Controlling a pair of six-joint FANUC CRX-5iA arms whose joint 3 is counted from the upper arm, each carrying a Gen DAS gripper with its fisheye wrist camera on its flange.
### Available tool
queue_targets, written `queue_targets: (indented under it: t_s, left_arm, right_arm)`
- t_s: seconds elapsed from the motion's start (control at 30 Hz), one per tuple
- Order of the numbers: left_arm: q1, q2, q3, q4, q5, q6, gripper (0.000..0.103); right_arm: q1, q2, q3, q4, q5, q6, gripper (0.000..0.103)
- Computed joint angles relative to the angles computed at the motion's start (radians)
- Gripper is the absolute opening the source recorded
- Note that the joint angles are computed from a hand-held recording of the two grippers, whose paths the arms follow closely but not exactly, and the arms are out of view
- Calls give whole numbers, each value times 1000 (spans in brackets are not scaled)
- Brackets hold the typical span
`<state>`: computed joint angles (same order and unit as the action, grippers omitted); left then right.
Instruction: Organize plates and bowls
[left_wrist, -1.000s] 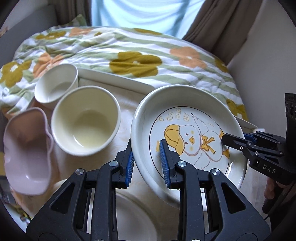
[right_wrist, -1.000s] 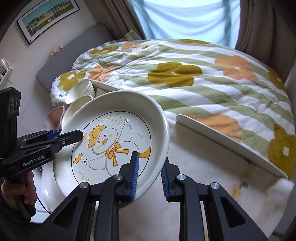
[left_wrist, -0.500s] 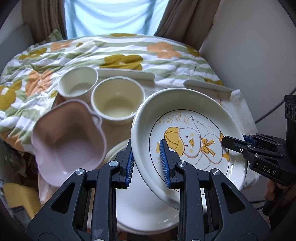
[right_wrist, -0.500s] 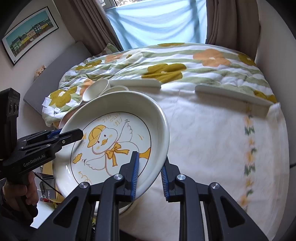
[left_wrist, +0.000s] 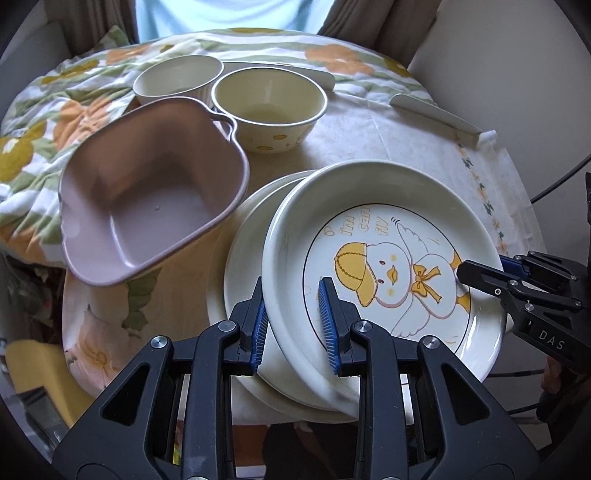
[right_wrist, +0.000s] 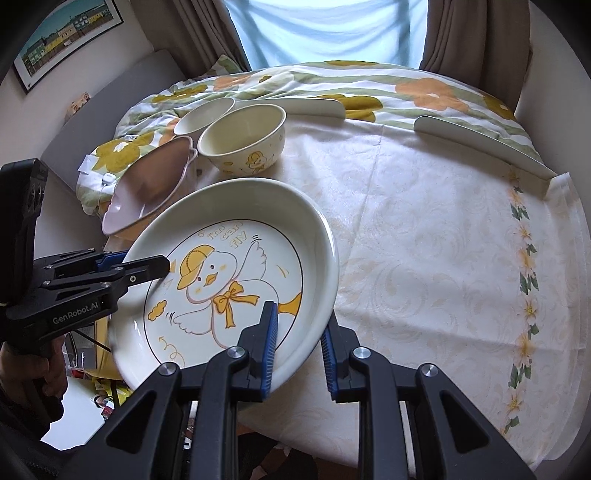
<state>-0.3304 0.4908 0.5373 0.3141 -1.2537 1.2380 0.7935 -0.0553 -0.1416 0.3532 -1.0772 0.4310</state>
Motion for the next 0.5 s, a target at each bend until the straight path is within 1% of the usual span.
queue_targets:
  t_s: [0.27, 0.5]
  left_arm:
    - [-23, 35, 44, -56, -9, 39, 24]
    - [-37, 43, 51, -94, -14, 53, 24]
  right_arm:
    - [-4, 25, 17, -14, -6, 9, 21]
    - [-4, 33, 25, -15, -15, 20, 21]
